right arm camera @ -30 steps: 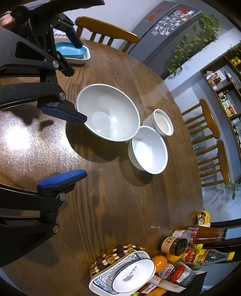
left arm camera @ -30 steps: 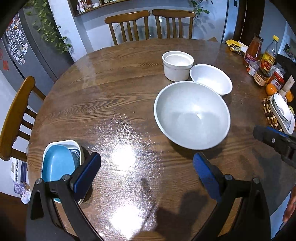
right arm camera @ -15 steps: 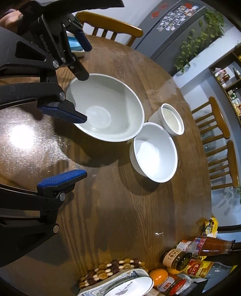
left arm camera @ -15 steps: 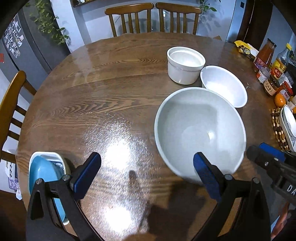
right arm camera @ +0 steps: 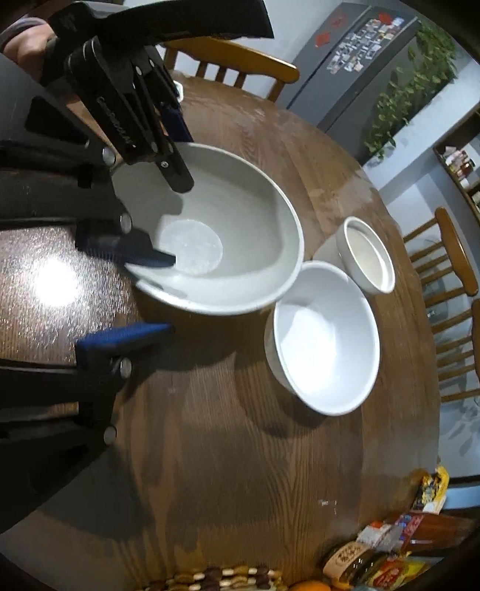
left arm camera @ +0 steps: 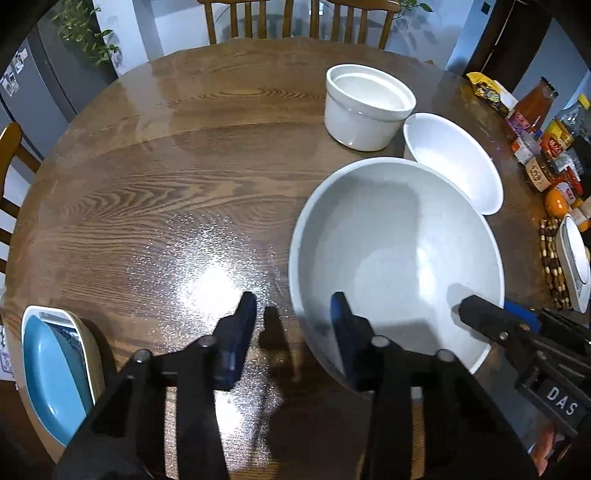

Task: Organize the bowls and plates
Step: 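Move both grippers to the large white bowl and grasp its rim, then lift the large white bowl and set it beside the teal dish stack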

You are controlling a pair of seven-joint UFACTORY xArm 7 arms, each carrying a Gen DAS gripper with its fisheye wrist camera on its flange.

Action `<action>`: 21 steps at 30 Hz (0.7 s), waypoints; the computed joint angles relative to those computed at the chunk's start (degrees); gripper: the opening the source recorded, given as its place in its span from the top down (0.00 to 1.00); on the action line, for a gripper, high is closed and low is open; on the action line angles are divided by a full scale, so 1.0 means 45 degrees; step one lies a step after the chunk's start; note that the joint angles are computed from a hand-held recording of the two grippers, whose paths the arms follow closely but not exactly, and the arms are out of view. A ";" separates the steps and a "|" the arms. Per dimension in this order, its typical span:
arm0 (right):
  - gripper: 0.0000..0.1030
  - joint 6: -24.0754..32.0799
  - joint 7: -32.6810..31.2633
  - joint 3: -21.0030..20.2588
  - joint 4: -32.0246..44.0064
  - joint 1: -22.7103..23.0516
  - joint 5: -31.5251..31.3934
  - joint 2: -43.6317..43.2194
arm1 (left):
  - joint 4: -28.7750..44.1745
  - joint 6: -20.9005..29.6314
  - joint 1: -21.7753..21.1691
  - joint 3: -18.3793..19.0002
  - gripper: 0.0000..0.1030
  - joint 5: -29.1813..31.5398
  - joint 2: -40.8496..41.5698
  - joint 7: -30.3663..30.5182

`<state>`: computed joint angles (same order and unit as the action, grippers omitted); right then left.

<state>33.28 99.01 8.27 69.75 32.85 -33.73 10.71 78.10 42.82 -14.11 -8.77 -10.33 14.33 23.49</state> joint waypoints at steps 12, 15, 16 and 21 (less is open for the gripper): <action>0.82 0.0351 -0.1006 0.0073 0.1191 0.0424 0.0347 0.0577 | -0.1399 -0.0958 0.0338 0.0224 0.82 -0.0330 -0.1338 0.0576; 0.82 0.0606 -0.1398 0.0064 0.1876 0.0669 0.0357 0.0945 | -0.1724 -0.1200 0.0513 0.0349 0.82 -0.0492 -0.1689 0.0667; 0.82 0.0670 -0.1572 0.0070 0.2128 0.0748 0.0422 0.1101 | -0.1837 -0.1273 0.0584 0.0403 0.82 -0.0562 -0.1815 0.0691; 0.82 0.1068 -0.2399 -0.0025 0.3108 0.1129 0.0749 0.1687 | -0.2354 -0.1537 0.0845 0.0598 0.82 -0.0875 -0.2324 0.0827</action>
